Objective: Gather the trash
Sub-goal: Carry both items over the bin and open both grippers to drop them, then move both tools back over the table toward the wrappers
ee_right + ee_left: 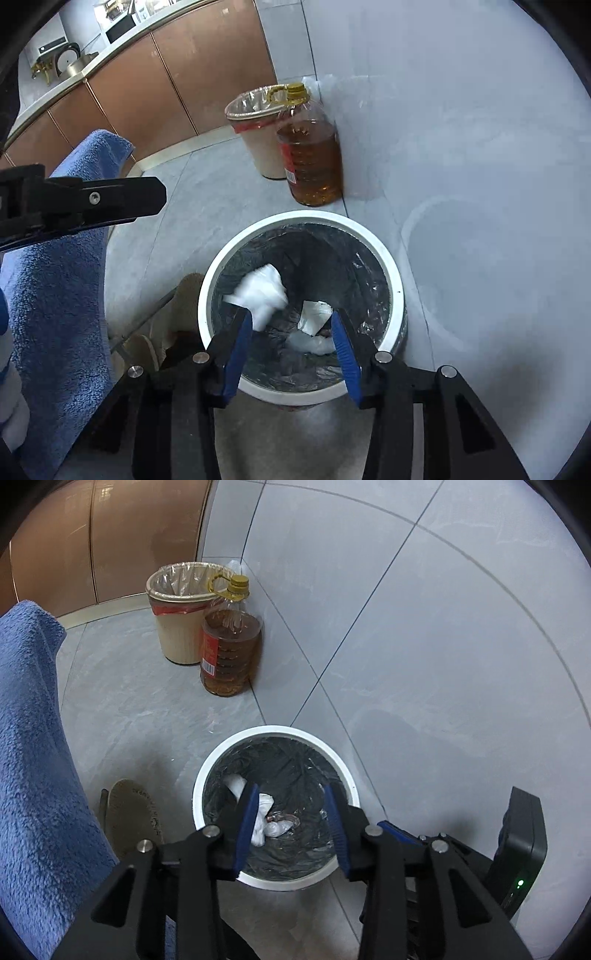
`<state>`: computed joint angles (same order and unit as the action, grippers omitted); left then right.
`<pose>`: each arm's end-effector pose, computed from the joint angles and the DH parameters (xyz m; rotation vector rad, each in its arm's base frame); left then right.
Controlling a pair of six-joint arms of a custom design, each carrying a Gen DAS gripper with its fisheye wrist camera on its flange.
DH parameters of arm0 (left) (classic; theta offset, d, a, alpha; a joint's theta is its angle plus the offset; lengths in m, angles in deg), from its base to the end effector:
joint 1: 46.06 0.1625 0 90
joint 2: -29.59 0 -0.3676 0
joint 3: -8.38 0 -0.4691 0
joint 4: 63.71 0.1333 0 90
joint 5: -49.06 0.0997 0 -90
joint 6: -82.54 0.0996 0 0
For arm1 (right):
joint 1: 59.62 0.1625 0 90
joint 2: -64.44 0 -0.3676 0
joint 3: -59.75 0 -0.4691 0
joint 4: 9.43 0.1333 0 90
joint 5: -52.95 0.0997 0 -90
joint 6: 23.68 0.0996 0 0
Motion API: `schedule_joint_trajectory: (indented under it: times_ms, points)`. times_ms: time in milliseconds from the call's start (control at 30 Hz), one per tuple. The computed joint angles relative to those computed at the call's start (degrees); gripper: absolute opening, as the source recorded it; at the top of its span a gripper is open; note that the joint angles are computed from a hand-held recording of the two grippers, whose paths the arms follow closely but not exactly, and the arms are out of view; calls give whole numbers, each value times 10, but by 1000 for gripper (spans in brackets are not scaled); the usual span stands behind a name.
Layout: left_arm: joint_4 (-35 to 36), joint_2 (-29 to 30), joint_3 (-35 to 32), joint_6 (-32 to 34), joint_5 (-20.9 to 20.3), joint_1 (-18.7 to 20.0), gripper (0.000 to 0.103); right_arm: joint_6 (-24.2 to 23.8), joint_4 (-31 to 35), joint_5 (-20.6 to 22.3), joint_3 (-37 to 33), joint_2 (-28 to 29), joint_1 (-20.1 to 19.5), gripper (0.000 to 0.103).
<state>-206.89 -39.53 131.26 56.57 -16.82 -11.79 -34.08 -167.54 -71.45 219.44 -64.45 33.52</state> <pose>-0.3211 -0.4293 0.0357 0.7199 2.6975 -0.3795 0.0934 -0.2966 0.2035 0.0339 -2.4166 0.7628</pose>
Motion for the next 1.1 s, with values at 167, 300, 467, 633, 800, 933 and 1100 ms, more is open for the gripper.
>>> schedule_joint_trajectory:
  times_ms: [167,300,467,633,800,933,1100]
  points:
    - [-25,-49,37,-7,22,-24,36,17,20,-19,1,-19,30,44]
    - [-28,-109,73,-20,52,-59,36,32,29,-32,-4,-27,66,45]
    - [24,-187,103,-40,66,-96,36,55,24,-57,-23,-2,129,46]
    - [97,-284,132,-79,82,-133,36,81,29,-92,-49,33,216,48]
    - [180,-388,162,-126,124,-180,36,104,39,-119,-75,69,292,48]
    - [269,-468,177,-178,168,-225,36,117,40,-134,-96,102,346,49]
    - [381,-559,190,-254,209,-280,36,128,47,-145,-121,143,400,49]
